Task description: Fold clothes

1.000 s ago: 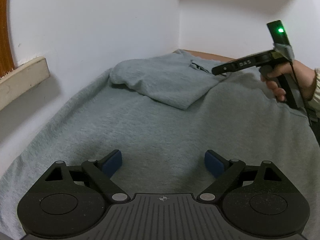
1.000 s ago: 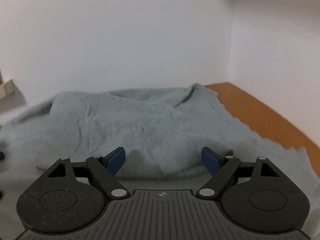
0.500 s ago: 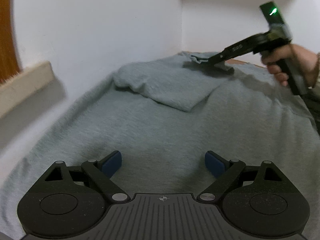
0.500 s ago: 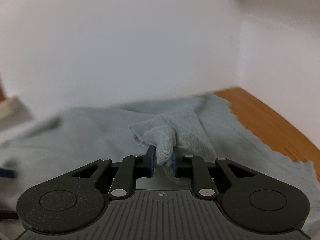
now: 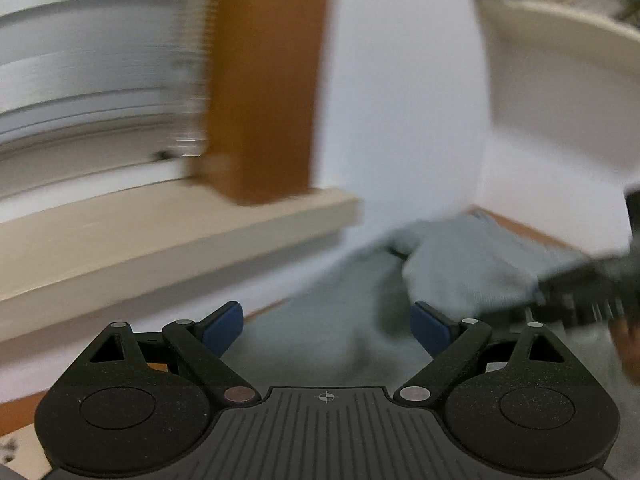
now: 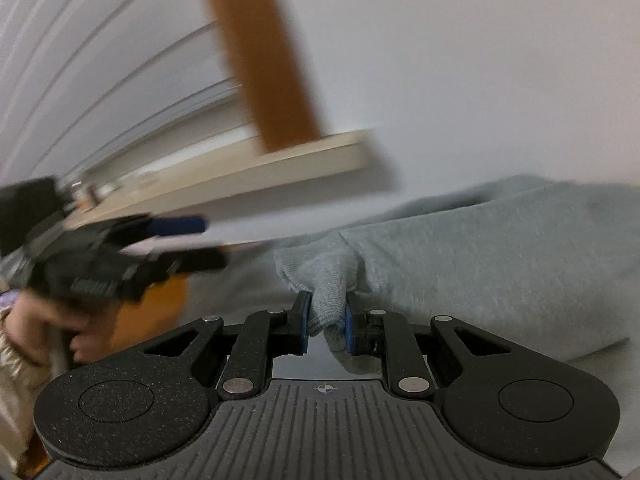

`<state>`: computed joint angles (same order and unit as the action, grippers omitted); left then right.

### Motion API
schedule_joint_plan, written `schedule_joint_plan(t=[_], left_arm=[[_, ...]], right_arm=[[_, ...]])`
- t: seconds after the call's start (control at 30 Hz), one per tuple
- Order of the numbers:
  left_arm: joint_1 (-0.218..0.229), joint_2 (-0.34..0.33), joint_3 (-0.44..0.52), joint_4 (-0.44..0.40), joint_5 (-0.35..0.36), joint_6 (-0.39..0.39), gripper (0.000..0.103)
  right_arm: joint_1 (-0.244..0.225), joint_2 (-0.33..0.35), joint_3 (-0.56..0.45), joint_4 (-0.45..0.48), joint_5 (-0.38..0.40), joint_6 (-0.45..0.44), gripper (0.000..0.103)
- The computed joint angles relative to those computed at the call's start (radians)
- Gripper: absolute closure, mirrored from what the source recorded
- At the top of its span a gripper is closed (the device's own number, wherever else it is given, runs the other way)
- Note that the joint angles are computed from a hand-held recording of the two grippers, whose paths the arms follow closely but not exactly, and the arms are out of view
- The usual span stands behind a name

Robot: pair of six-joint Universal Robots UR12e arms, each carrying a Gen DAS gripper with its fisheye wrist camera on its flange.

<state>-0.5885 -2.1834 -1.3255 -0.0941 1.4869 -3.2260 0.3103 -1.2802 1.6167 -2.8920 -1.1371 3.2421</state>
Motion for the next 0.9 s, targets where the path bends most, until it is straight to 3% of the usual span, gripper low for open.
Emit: schedule_joint_plan(t=[0.17, 0.33, 0.4, 0.47, 0.53, 0.6, 0.8, 0.9], left_arm=[[0.022, 0.029, -0.043, 0.003, 0.023, -0.029, 0.011], [0.022, 0.022, -0.039, -0.028, 0.026, -0.009, 0.011], [0.021, 0.019, -0.036, -0.041, 0.015, 0.003, 0.011], [0.019, 0.009, -0.021, -0.066, 0.007, 0.017, 0.011], [0.019, 0.006, -0.012, -0.095, -0.014, 0.036, 0.011], [0.018, 0.013, -0.025, -0.102, -0.022, 0.053, 0.011], [0.015, 0.026, -0.058, -0.114, -0.017, 0.069, 0.011], [0.011, 0.027, -0.063, -0.124, -0.001, 0.082, 0.020]], right_arm=[[0.034, 0.035, -0.042, 0.021, 0.112, 0.008, 0.084], [0.046, 0.034, -0.063, 0.202, 0.202, -0.125, 0.055], [0.036, 0.027, -0.046, 0.196, 0.247, -0.142, 0.053], [0.019, 0.018, -0.023, 0.156, 0.264, -0.120, 0.041], [0.004, 0.004, 0.000, 0.107, 0.228, -0.101, 0.033], [-0.012, -0.013, 0.024, 0.070, 0.157, -0.098, 0.032], [-0.034, -0.038, 0.071, -0.023, -0.181, -0.094, 0.026], [-0.046, -0.029, 0.076, -0.055, -0.304, -0.078, 0.026]])
